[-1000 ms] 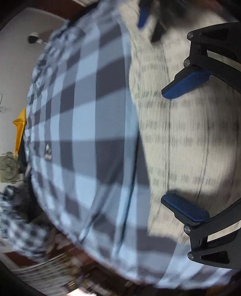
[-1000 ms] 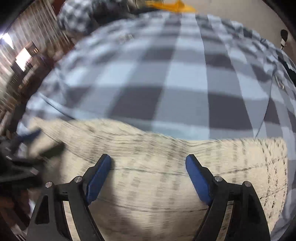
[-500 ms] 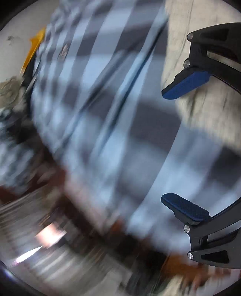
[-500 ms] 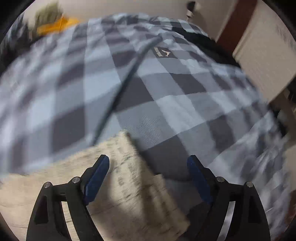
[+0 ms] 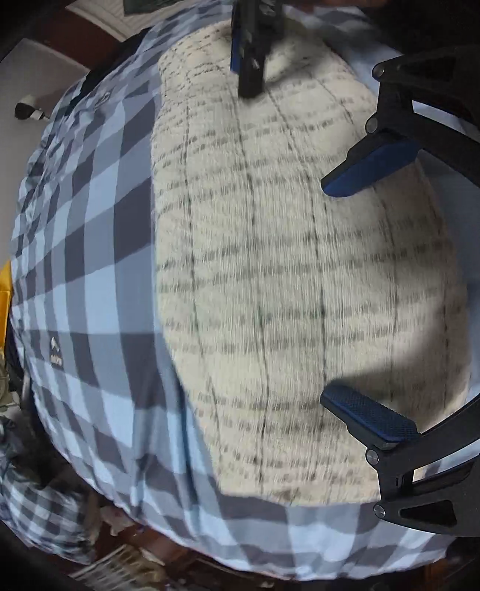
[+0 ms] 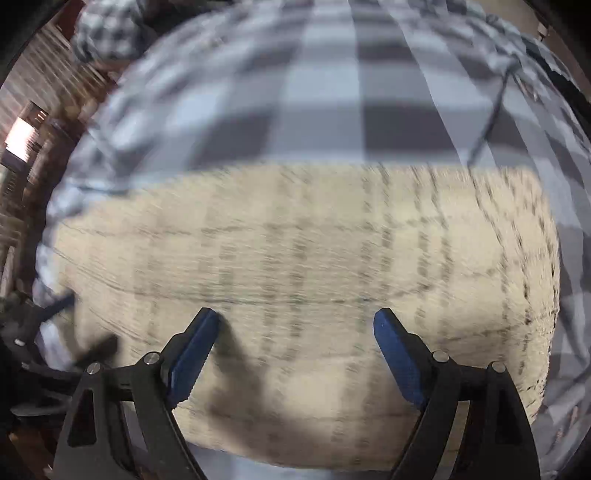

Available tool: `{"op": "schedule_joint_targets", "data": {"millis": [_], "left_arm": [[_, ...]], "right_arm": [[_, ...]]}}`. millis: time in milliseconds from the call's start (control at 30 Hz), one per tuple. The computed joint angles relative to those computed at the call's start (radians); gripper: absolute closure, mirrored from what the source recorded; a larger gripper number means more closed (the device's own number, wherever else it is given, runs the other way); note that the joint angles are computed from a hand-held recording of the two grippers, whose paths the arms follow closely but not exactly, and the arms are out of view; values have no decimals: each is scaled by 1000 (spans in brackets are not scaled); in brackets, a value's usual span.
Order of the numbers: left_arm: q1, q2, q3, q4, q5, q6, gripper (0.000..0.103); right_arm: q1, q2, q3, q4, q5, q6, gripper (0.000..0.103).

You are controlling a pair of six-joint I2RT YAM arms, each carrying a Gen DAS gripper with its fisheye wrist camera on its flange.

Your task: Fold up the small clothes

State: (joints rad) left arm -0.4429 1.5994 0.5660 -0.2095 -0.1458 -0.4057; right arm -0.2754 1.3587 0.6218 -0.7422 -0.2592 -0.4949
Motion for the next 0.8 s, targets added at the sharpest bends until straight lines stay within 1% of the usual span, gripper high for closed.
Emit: {"op": "schedule_joint_targets", "data": {"millis": [33,67,100,133,167,200,233,267,300,333,367,400,433,467,500,533,567,633,667,700,733,800], "left_arm": [[20,-18,-14,-8,-27,13,0],[25,-36,-23,-34,-91,4,0],[16,-18,-7,-104,-230,-36,0],[16,-20,-19,-150,-323,-61,0],[38,-29,-37,-163,-392,-58,0],[89,-83,-73,-145,-359,-20,0],[155,-150,-101,-149,-301,11,0],[230,-233,-123,-183,-237,22,0],[257,-267,-128,-207,-239,15,0],[266,-307,-127,-266,-285,-15,0],[269,-361,-127,-329,-324,-40,0],[282,-446,-139,-372,-300,-29,0],[297,-501,-145,-389,-261,-11,0],[316,-602,-155,-424,-174,8,0],[318,-662,-161,-446,-117,6,0],[334,-733,-167,-479,-51,13,0],[326,-776,-173,-494,11,-5,0],[273,-760,-177,-467,66,-58,0],[256,-719,-175,-428,96,-68,0],[230,-689,-169,-405,97,-86,0],[216,-676,-164,-401,93,-93,0],[190,-637,-153,-393,66,-107,0]], "right_arm": [[-44,26,21,-17,-19,-20,20],[-90,20,40,-25,2,-15,20],[-124,1,44,-15,33,-14,20],[-161,-14,47,-3,56,-21,20],[-216,-19,58,-4,61,-39,20],[-287,5,88,-41,17,-71,21],[-351,33,122,-93,-37,-95,21],[-397,20,133,-100,-28,-85,21],[-431,-25,125,-75,14,-69,20],[-454,-85,111,-54,61,-41,20],[-518,-98,133,-58,49,-35,20],[-605,-63,189,-103,-25,-50,20],[-682,-19,248,-172,-98,-71,19],[-756,31,308,-251,-155,-92,19],[-826,89,358,-330,-194,-111,15],[-861,114,368,-383,-206,-111,11],[-913,182,393,-449,-198,-110,11],[-923,266,399,-516,-179,-89,11],[-913,302,380,-541,-164,-77,10],[-905,287,365,-561,-150,-94,10],[-879,257,344,-550,-149,-86,10],[-819,189,283,-491,-156,-48,10]]}}
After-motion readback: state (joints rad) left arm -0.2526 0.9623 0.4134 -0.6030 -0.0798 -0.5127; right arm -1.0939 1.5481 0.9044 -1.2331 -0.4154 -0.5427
